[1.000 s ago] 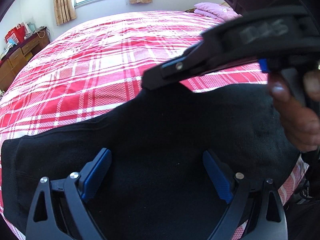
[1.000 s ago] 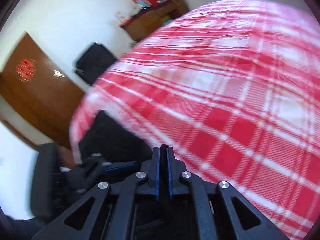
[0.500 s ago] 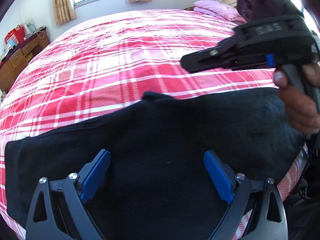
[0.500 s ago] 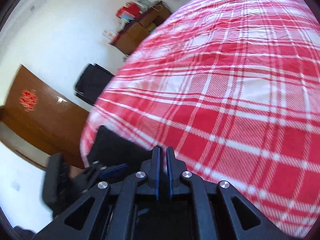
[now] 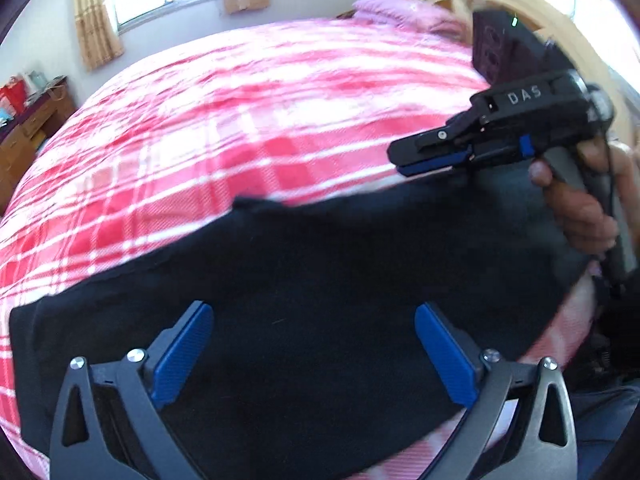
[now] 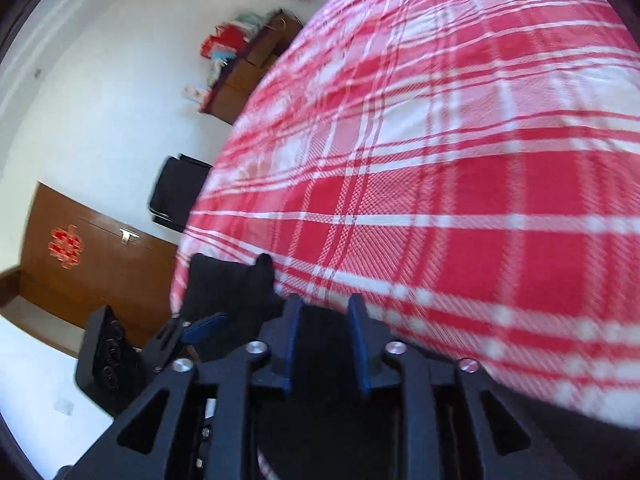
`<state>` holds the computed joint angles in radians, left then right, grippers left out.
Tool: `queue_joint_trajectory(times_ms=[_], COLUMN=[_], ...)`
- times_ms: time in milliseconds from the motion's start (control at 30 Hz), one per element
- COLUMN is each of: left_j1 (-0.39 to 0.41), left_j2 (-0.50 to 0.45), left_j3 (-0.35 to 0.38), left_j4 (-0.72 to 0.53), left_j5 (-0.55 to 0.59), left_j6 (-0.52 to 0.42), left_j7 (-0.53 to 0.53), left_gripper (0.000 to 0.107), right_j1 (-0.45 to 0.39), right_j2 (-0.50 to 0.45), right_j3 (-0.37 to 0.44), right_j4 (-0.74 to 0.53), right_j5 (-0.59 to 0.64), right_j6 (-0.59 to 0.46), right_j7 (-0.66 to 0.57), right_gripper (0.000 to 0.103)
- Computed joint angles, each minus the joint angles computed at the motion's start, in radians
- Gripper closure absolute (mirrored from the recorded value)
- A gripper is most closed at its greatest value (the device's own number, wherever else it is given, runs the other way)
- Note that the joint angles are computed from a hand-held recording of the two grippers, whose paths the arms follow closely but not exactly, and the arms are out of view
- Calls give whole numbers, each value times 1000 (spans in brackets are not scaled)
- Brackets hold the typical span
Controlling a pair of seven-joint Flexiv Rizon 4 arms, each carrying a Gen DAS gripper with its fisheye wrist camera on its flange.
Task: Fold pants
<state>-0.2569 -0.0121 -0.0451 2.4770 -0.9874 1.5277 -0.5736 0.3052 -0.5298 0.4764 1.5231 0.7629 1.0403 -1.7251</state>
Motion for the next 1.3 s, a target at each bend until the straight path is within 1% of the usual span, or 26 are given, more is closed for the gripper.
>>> queue_joint_trajectory(times_ms=[33,67,100,133,167,200,233,267,300,333,400,533,600,667,700,733,767,800,867,1000,1033,1100,1167,1233,1267,1300], left_j1=[-30,-53,-64,-73,-71,-52,-46,-56,-52,-39,-27,-16,-37,-66,-87,-128,-145,-152,-177,-202,-217,-224,-226,-219,-216,-216], left_j2=[9,18,20,14,5,-12,-24,-40,-42,-36,-24,0,15,23,21,-2,-13,-27,-42,-29,-21,-36,-50,-52,-52,-52], left_j3=[-20,-26,-27,-32,-25,-17,-19,-29,-39,-38,-41,-25,-30,-31,-38,-68,-76,-77,-87,-85,-88,-84,-85,-82,-82,-84], left_j4=[-6,-11,-12,-11,-9,-7,-3,13,19,15,11,7,3,-19,-32,-45,-62,-71,-73,-56,-49,-64,-67,-59,-56,-53], left_j5=[-128,-203,-214,-194,-127,6,100,154,169,186,161,202,86,-99,-216,-345,-416,-424,-424,-435,-475,-491,-472,-427,-417,-417], left_j6=[-7,-37,-69,-76,-90,-113,-99,-20,1,-22,-60,-110,-128,-142,-140,-94,-78,-63,-11,3,14,17,29,23,21,25], left_j7=[99,168,194,191,157,80,10,-5,-9,-25,-12,-19,51,149,204,260,285,279,248,241,270,297,282,246,236,236], left_gripper=[4,4,4,4,4,4,4,4,4,4,4,4,4,4,4,4,4,4,4,4,4,4,4,4,4,4], right_j1=[-38,-61,-70,-60,-58,-84,-93,-84,-59,-47,-25,-75,-104,-94,-76,-74,-74,-90,-126,-239,-236,-198,-201,-191,-166,-148], right_j2=[16,30,45,58,72,85,93,107,125,138,172,261,339,420,478,535,571,624,711,849,872,914,936,942,946,952], right_j3=[22,31,24,2,-11,-2,-4,-20,-46,-61,-106,-120,-118,-143,-164,-186,-198,-204,-222,-230,-253,-319,-335,-337,-359,-378], right_j4=[16,30,50,68,98,110,117,131,153,171,225,318,376,454,525,592,635,698,777,903,921,947,974,1007,1019,1028], right_j5=[37,64,75,62,45,94,115,113,88,68,-2,-7,23,-4,-76,-147,-198,-268,-324,-448,-445,-438,-486,-516,-512,-509], right_j6=[-11,-21,-28,-27,-5,-10,-9,8,50,73,119,161,181,228,273,298,314,342,367,392,386,353,313,309,309,312], right_j7=[-34,-59,-64,-45,-33,-78,-87,-72,-40,-19,62,121,98,127,203,280,338,427,508,672,689,676,700,736,730,721], right_gripper=[64,55,51,51,52,52,52,52,52,52,52,51,51,51,51,51,51,51,51,51,51,51,51,52,55,71])
